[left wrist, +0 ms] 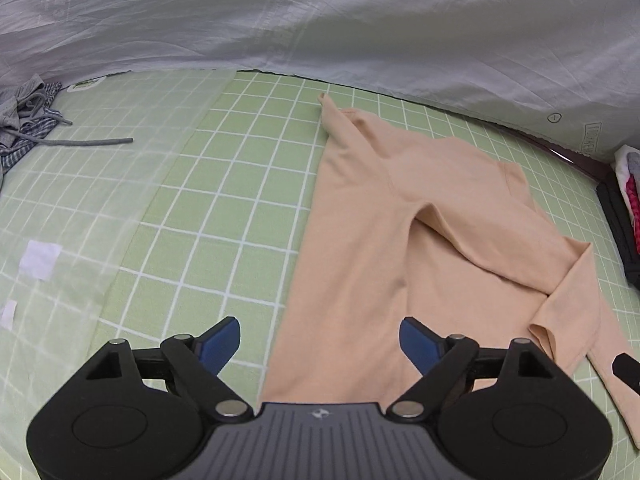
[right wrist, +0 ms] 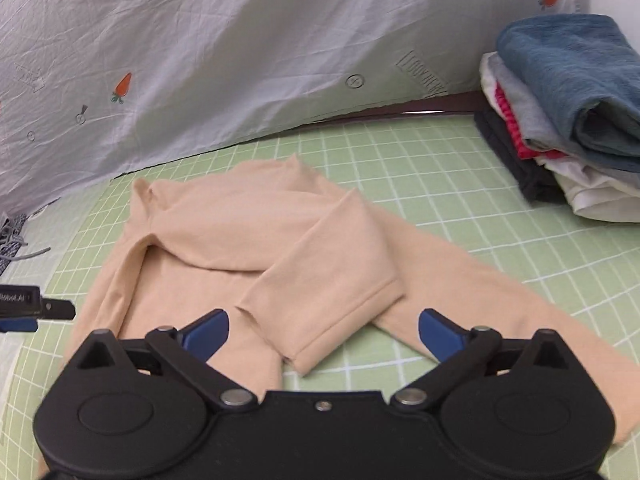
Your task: Fold clothes
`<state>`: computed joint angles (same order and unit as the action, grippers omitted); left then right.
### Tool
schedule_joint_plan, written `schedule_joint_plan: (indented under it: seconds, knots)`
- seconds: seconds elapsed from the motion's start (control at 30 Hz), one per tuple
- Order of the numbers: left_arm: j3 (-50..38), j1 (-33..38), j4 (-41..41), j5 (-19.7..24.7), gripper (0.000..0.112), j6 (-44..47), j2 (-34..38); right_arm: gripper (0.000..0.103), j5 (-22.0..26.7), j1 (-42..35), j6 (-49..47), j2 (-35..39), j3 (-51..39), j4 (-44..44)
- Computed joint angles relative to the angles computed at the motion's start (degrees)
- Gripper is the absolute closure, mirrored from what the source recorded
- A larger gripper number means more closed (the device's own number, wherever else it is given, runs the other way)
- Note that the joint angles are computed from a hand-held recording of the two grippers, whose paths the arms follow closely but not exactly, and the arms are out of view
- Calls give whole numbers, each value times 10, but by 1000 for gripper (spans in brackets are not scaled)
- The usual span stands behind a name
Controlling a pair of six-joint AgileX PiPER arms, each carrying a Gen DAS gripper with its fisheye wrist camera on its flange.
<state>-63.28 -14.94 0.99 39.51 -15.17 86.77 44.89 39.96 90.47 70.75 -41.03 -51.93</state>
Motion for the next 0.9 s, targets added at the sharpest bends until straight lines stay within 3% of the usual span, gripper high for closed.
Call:
schedule_joint_plan:
  seconds: [0.13, 0.27, 0.4, 0.6, 0.73, 0.9]
  knots:
    - [-12, -57, 21, -4, 25, -23, 15, 0, 41, -22, 14, -56, 52, -6]
    - [-59, -106, 34, -7, 24, -22, 53, 0, 42, -78, 25, -104, 95, -2]
    - [-127, -140, 22, 9, 24, 14, 109, 0, 1, -164, 16, -91, 107, -2]
    - [-204, -156, -59, 27, 26, 131, 179, 0, -113, -281, -70, -54, 118, 47]
    - [-239, -157, -117, 44, 36, 191, 213, 0, -94, -264, -51, -27, 118, 31]
    - [-271, -168, -138, 63, 67, 238, 246, 0, -74, -254, -90, -3, 101, 36]
